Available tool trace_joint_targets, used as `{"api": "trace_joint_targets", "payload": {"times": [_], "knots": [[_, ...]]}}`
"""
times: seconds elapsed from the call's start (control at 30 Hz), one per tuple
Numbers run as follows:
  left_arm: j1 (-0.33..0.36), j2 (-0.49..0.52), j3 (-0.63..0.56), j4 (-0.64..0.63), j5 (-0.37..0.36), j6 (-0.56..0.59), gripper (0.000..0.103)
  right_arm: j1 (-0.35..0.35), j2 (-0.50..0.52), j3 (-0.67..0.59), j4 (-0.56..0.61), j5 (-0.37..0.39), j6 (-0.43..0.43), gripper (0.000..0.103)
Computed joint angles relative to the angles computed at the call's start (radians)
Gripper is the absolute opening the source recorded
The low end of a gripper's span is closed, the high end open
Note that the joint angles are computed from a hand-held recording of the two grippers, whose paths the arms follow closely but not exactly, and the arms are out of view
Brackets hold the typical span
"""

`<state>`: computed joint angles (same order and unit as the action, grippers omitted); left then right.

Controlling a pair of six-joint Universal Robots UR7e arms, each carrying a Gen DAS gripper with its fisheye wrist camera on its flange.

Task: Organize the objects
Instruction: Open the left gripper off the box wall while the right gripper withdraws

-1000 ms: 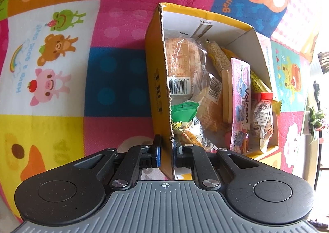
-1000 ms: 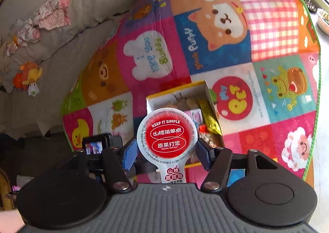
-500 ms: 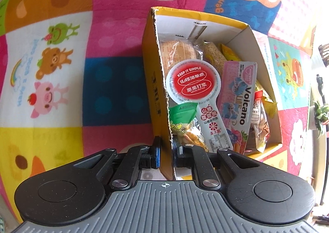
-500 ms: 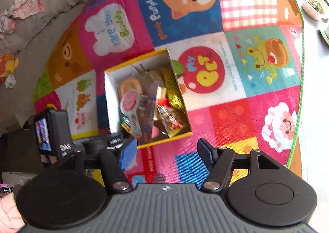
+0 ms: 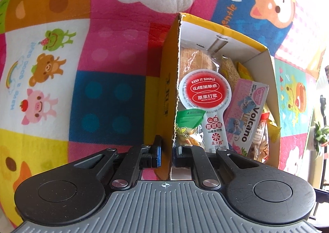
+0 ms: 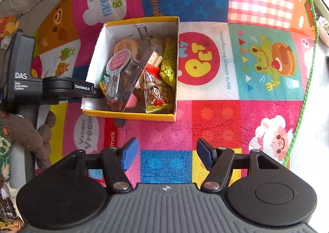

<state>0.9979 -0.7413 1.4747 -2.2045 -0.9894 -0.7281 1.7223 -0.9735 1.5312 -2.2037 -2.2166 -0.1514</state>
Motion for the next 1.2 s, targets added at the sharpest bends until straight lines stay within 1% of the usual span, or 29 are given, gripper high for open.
{"api": "trace_joint_targets", "payload": {"times": [0.07, 0.13, 0.2, 0.23, 0.3, 0.43, 0.47, 0.57, 0.67, 0.73, 0.8, 0.83, 0.9, 1.0, 1.03, 1.07, 1.1, 1.13, 1.17, 1.2], "knots": [[-0.002, -0.001, 0.008, -0.011, 0.010, 0.006, 0.011, -0.018, 0.015, 0.023, -0.068, -0.012, -0.072, 0.064], [-0.010, -0.007, 0.024, -0.025, 0.026, 0.014, 0.011, -0.037, 0.021, 0.056, -0.174, -0.007, -0.156, 0.060], [-0.020, -0.011, 0.044, -0.049, 0.048, 0.023, 0.010, -0.056, 0.021, 0.083, -0.276, 0.027, -0.227, 0.060], [-0.025, -0.009, 0.052, -0.064, 0.062, 0.026, 0.010, -0.065, 0.020, 0.090, -0.309, 0.049, -0.256, 0.060], [-0.032, -0.006, 0.065, -0.082, 0.083, 0.029, 0.010, -0.080, 0.020, 0.094, -0.330, 0.088, -0.306, 0.059], [-0.044, 0.008, 0.073, -0.113, 0.109, 0.004, 0.010, -0.089, 0.013, 0.144, -0.457, 0.110, -0.473, 0.059], [-0.046, 0.011, 0.078, -0.130, 0.113, 0.006, 0.010, -0.093, 0.010, 0.149, -0.471, 0.124, -0.493, 0.059], [-0.055, 0.018, 0.097, -0.186, 0.139, 0.023, 0.010, -0.110, 0.003, 0.149, -0.478, 0.165, -0.519, 0.059], [-0.064, 0.020, 0.123, -0.232, 0.168, 0.039, 0.010, -0.123, -0.003, 0.168, -0.523, 0.181, -0.559, 0.059], [-0.070, 0.017, 0.146, -0.265, 0.196, 0.037, 0.018, -0.130, -0.009, 0.188, -0.560, 0.187, -0.563, 0.059], [-0.081, 0.015, 0.169, -0.281, 0.249, 0.012, 0.038, -0.137, -0.017, 0.212, -0.602, 0.192, -0.551, 0.059], [-0.088, 0.012, 0.185, -0.305, 0.277, 0.008, 0.041, -0.140, -0.021, 0.226, -0.627, 0.193, -0.544, 0.059], [-0.111, 0.007, 0.244, -0.444, 0.336, 0.059, 0.042, -0.143, -0.030, 0.259, -0.688, 0.185, -0.535, 0.059], [-0.165, -0.010, 0.348, -0.658, 0.422, 0.186, 0.042, -0.149, -0.062, 0.335, -0.803, 0.188, -0.517, 0.061], [-0.192, -0.017, 0.388, -0.719, 0.466, 0.209, 0.040, -0.152, -0.076, 0.363, -0.838, 0.189, -0.505, 0.063], [-0.224, -0.024, 0.436, -0.789, 0.516, 0.231, 0.037, -0.155, -0.090, 0.395, -0.876, 0.185, -0.497, 0.064], [-0.248, -0.035, 0.481, -0.838, 0.540, 0.238, 0.037, -0.158, -0.106, 0.429, -0.913, 0.181, -0.491, 0.064], [-0.273, -0.053, 0.529, -0.867, 0.553, 0.223, 0.037, -0.161, -0.126, 0.465, -0.947, 0.176, -0.479, 0.067], [-0.296, -0.077, 0.577, -0.857, 0.552, 0.180, 0.037, -0.166, -0.151, 0.501, -0.970, 0.176, -0.460, 0.073], [-0.315, -0.098, 0.618, -0.824, 0.539, 0.130, 0.037, -0.172, -0.180, 0.539, -0.978, 0.183, -0.435, 0.076]]}}
